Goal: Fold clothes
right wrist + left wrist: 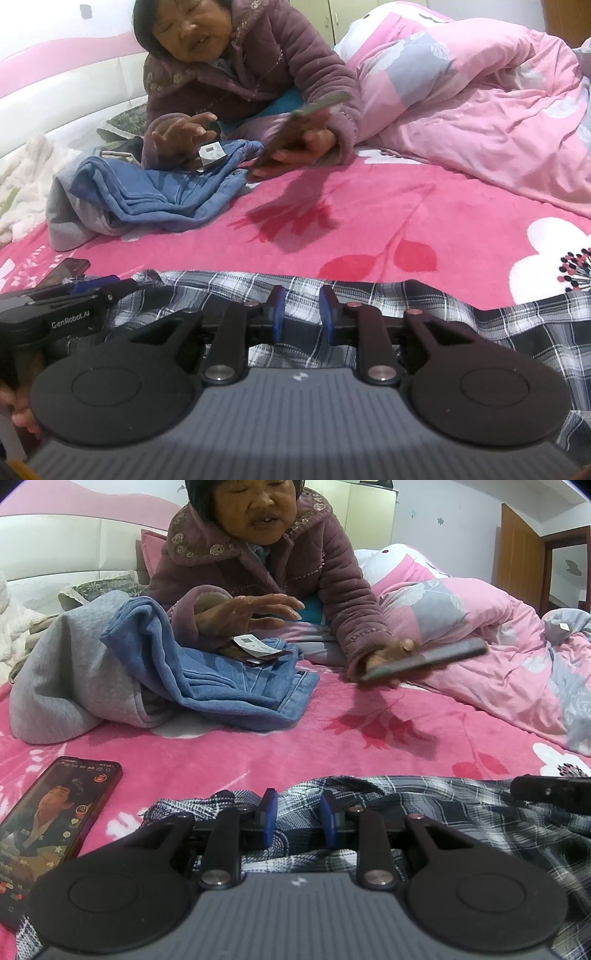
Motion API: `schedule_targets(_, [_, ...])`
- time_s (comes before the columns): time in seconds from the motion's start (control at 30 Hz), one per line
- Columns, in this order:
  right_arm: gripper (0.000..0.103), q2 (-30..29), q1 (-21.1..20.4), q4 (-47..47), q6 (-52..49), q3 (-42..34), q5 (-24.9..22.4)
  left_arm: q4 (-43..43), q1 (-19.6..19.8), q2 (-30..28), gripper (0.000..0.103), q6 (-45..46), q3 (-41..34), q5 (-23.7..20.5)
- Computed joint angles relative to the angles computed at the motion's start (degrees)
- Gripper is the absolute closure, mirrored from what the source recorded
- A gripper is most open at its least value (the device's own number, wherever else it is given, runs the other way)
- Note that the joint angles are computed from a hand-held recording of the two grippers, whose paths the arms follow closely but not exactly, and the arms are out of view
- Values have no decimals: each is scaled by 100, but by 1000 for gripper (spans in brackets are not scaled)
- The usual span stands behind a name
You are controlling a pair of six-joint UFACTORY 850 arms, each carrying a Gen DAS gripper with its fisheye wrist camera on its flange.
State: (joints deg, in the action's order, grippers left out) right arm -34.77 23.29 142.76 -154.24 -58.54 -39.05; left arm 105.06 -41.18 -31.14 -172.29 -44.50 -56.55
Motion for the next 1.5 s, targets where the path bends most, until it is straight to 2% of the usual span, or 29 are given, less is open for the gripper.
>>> schedule_targets(1.0, [83, -267, -206, -474, 652, -95, -116, -165, -24, -51, 76, 180, -86, 6])
schedule_targets(1.5, [81, -186, -216, -411, 502, -14, -154, -239, -28, -74, 76, 283, -133, 17])
